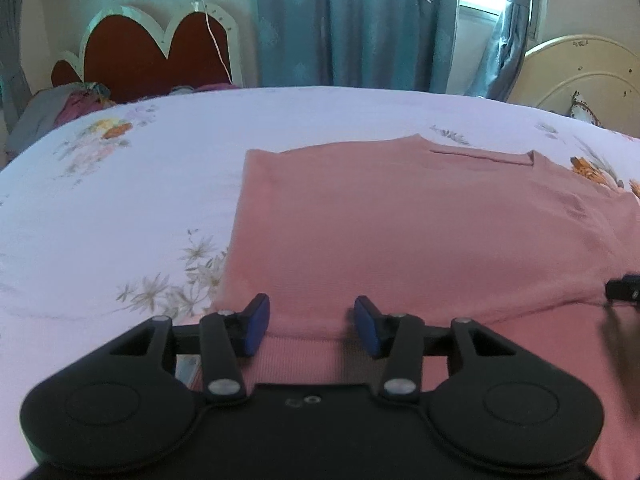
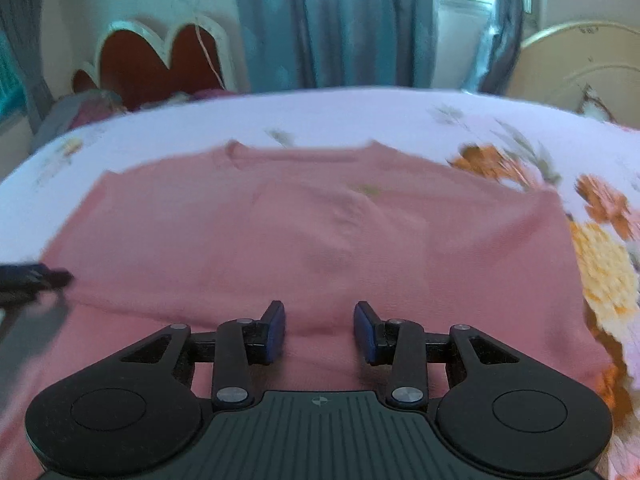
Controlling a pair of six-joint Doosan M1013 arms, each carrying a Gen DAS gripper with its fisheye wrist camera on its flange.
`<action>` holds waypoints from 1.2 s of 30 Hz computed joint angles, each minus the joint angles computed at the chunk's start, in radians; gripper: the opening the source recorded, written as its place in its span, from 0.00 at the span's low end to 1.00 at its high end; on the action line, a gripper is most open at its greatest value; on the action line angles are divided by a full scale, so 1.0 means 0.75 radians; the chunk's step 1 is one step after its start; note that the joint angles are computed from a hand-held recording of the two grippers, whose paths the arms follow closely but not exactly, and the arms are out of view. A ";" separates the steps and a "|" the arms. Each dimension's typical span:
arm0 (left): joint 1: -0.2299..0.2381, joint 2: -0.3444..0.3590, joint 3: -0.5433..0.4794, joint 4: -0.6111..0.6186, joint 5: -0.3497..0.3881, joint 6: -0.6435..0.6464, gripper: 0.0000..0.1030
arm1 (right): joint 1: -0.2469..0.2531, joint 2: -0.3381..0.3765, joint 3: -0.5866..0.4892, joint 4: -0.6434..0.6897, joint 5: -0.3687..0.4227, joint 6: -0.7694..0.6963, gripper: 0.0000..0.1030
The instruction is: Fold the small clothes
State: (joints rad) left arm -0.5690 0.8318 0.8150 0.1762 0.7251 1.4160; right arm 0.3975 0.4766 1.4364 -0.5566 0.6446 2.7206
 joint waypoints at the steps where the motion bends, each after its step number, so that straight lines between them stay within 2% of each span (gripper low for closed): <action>1: -0.004 -0.011 0.018 0.013 -0.001 -0.006 0.44 | -0.004 -0.013 0.025 -0.002 -0.033 0.012 0.37; 3: -0.010 -0.029 0.047 0.033 0.002 -0.031 0.44 | 0.001 -0.030 0.041 -0.032 -0.034 0.022 0.38; 8: -0.024 -0.095 0.138 0.033 -0.029 -0.055 0.46 | 0.006 -0.101 0.116 -0.062 -0.132 0.083 0.38; 10: -0.030 -0.125 0.175 0.029 -0.039 -0.053 0.56 | 0.018 -0.127 0.138 -0.070 -0.143 0.093 0.38; 16: -0.038 -0.194 0.270 -0.038 -0.079 0.041 0.62 | 0.079 -0.199 0.202 -0.155 -0.130 0.222 0.38; 18: -0.036 -0.218 0.309 -0.078 -0.097 0.078 0.65 | 0.107 -0.214 0.218 -0.201 -0.100 0.286 0.38; 22: -0.031 -0.271 0.401 -0.152 -0.145 0.176 0.66 | 0.160 -0.232 0.234 -0.230 -0.020 0.362 0.41; 23: -0.028 -0.284 0.425 -0.168 -0.155 0.197 0.66 | 0.177 -0.236 0.237 -0.245 0.006 0.395 0.54; 25: -0.021 -0.318 0.485 -0.209 -0.183 0.242 0.67 | 0.212 -0.247 0.251 -0.314 0.046 0.471 0.69; 31: 0.003 -0.402 0.629 -0.314 -0.223 0.383 0.66 | 0.297 -0.265 0.264 -0.337 0.168 0.554 0.69; 36: 0.022 -0.459 0.729 -0.317 -0.263 0.385 0.66 | 0.357 -0.281 0.284 -0.334 0.278 0.605 0.69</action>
